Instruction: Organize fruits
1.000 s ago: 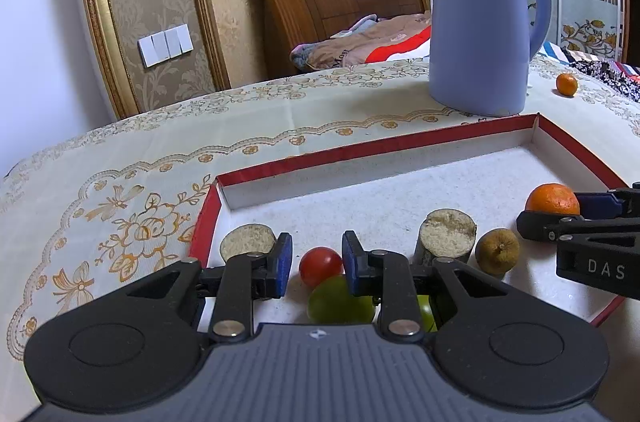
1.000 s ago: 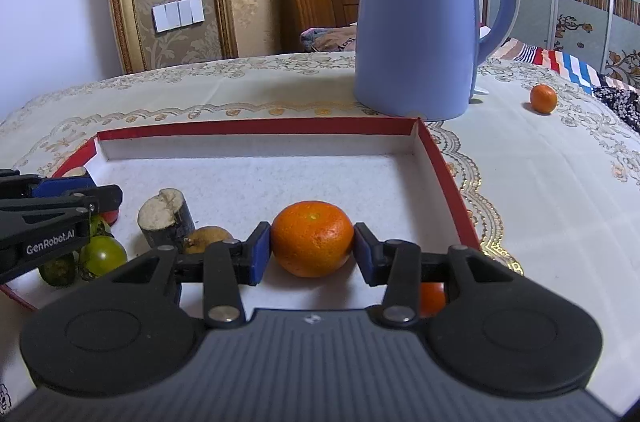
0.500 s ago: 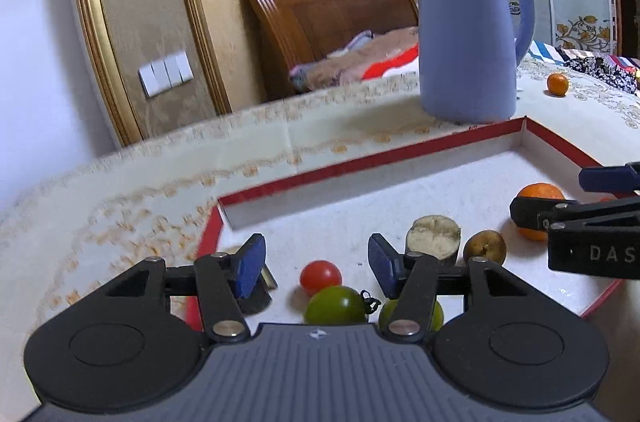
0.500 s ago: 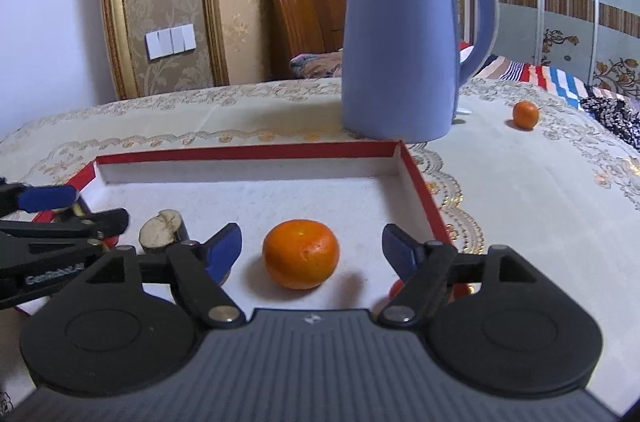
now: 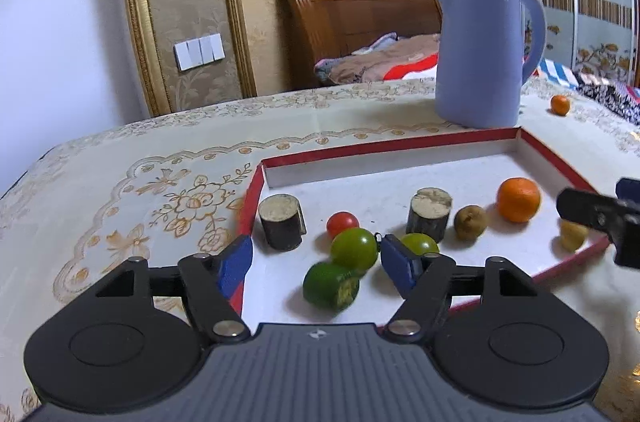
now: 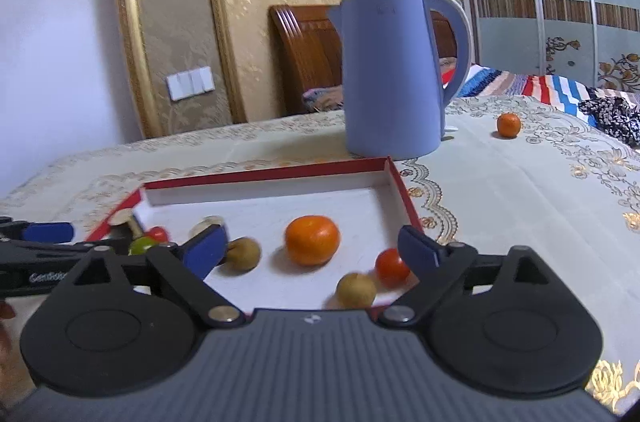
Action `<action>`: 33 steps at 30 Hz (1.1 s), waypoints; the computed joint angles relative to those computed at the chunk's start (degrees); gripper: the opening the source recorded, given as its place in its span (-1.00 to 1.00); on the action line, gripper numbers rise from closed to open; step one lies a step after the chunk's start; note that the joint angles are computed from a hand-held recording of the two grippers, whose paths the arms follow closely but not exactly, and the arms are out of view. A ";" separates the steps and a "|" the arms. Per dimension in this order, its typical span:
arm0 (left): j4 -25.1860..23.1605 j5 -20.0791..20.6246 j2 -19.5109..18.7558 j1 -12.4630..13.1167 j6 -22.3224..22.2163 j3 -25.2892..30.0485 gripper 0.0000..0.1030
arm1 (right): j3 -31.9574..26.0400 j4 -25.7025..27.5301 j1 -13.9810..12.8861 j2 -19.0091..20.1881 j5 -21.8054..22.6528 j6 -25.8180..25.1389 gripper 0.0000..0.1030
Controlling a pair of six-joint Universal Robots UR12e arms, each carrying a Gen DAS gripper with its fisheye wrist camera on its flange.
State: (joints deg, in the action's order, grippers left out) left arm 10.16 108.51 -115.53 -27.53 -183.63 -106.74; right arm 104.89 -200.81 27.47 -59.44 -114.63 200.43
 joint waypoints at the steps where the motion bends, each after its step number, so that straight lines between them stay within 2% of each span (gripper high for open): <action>1: 0.03 0.14 0.34 -0.10 -0.24 -0.40 0.37 | 0.48 -0.32 0.28 -0.27 -0.32 -0.29 0.83; 3: 0.13 0.28 0.89 -0.40 -0.04 -1.17 0.39 | 1.44 -0.51 0.59 -0.77 -0.34 -0.59 0.85; 5: -0.37 1.00 1.33 -0.81 -0.07 -1.80 0.57 | 2.38 -0.89 0.77 -0.99 -0.32 -0.03 0.85; 13: -2.36 1.88 2.43 -1.34 -2.03 -3.48 0.58 | 3.75 1.33 0.86 -1.75 0.81 1.82 0.88; 17: -1.57 0.30 2.50 -1.37 -0.08 -4.27 0.60 | 3.35 2.74 0.98 -1.50 1.13 0.72 0.91; 21: 3.36 3.25 1.41 -2.14 1.75 -4.48 0.97 | 3.61 2.23 0.76 -1.54 1.38 1.81 0.93; 24: 5.45 2.62 1.26 -1.91 1.35 -4.71 0.98 | 3.68 2.60 0.50 -1.61 1.97 2.76 0.93; 28: 3.05 0.05 1.59 -1.01 -0.61 -4.70 0.98 | 3.59 3.19 0.46 -1.64 2.26 2.66 0.94; 30: 0.99 -0.51 1.87 -0.79 -1.15 -4.53 0.98 | 3.57 3.40 0.49 -1.64 2.23 2.69 0.94; 33: 0.90 -0.21 1.75 -0.80 -1.29 -4.51 0.98 | 3.65 3.27 0.41 -1.70 2.37 2.88 0.95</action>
State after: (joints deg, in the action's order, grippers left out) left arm 11.05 108.30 -113.78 -28.33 -184.92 -111.25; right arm 108.54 -197.54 27.88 -61.14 -112.26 203.31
